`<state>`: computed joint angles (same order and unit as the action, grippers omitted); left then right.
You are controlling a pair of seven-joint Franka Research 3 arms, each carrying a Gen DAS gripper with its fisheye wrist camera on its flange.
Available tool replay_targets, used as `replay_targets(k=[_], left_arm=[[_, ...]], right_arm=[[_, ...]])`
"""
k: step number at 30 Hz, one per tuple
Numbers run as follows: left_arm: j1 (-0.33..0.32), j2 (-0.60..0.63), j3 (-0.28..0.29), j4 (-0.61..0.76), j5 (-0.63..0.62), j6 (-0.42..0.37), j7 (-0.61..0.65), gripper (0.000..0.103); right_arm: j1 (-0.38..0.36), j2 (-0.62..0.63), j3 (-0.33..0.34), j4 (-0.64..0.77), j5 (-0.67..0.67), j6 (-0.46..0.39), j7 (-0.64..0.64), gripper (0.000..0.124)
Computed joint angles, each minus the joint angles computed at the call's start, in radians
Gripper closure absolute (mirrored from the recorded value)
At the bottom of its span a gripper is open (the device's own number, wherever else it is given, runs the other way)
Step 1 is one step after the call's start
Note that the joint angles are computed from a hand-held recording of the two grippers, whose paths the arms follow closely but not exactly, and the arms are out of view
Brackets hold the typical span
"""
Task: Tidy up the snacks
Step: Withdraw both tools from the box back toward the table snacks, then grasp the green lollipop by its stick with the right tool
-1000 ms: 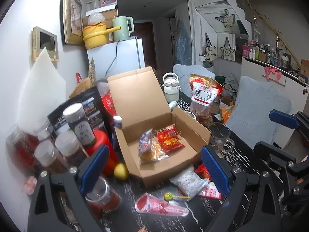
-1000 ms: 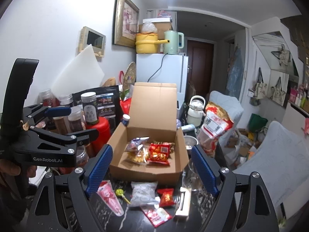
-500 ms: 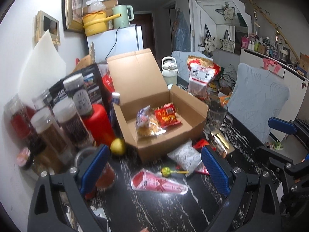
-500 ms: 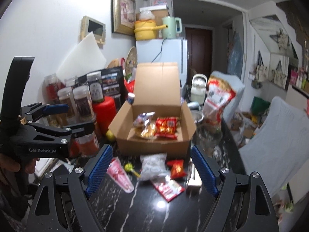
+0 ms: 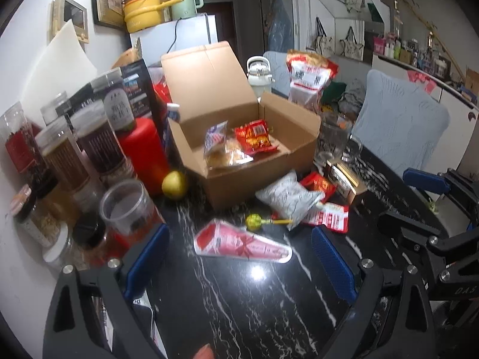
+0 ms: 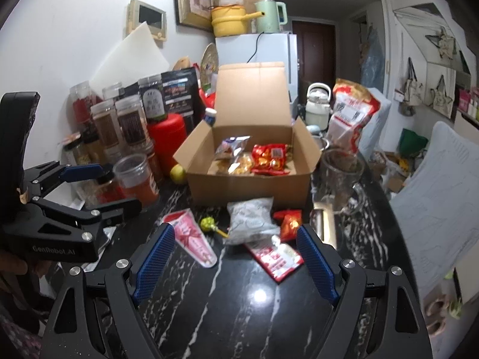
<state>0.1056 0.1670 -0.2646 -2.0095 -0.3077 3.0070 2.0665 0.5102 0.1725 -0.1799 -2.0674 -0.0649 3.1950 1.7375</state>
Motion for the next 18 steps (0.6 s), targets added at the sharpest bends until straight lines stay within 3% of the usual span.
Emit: replay_targets(k=[5, 8, 11, 18], left_arm=[[-0.030, 0.014, 0.043, -0.015, 0.090, -0.001, -0.093, 0.006], [0.006, 0.029, 0.012, -0.005, 0.055, -0.020, -0.069, 0.006], [0.008, 0.043, 0.020, -0.003, 0.068, -0.016, -0.096, 0.006], [0.068, 0.096, -0.019, 0.042, 0.018, -0.063, -0.089, 0.006]], right_arm=[[-0.088, 0.027, 0.113, 0.012, 0.082, -0.009, -0.087, 0.040], [-0.152, 0.051, 0.193, 0.034, 0.147, -0.020, -0.163, 0.040], [-0.187, 0.079, 0.239, 0.063, 0.204, -0.036, -0.225, 0.040], [-0.243, 0.182, 0.311, 0.192, 0.311, -0.122, -0.361, 0.040]])
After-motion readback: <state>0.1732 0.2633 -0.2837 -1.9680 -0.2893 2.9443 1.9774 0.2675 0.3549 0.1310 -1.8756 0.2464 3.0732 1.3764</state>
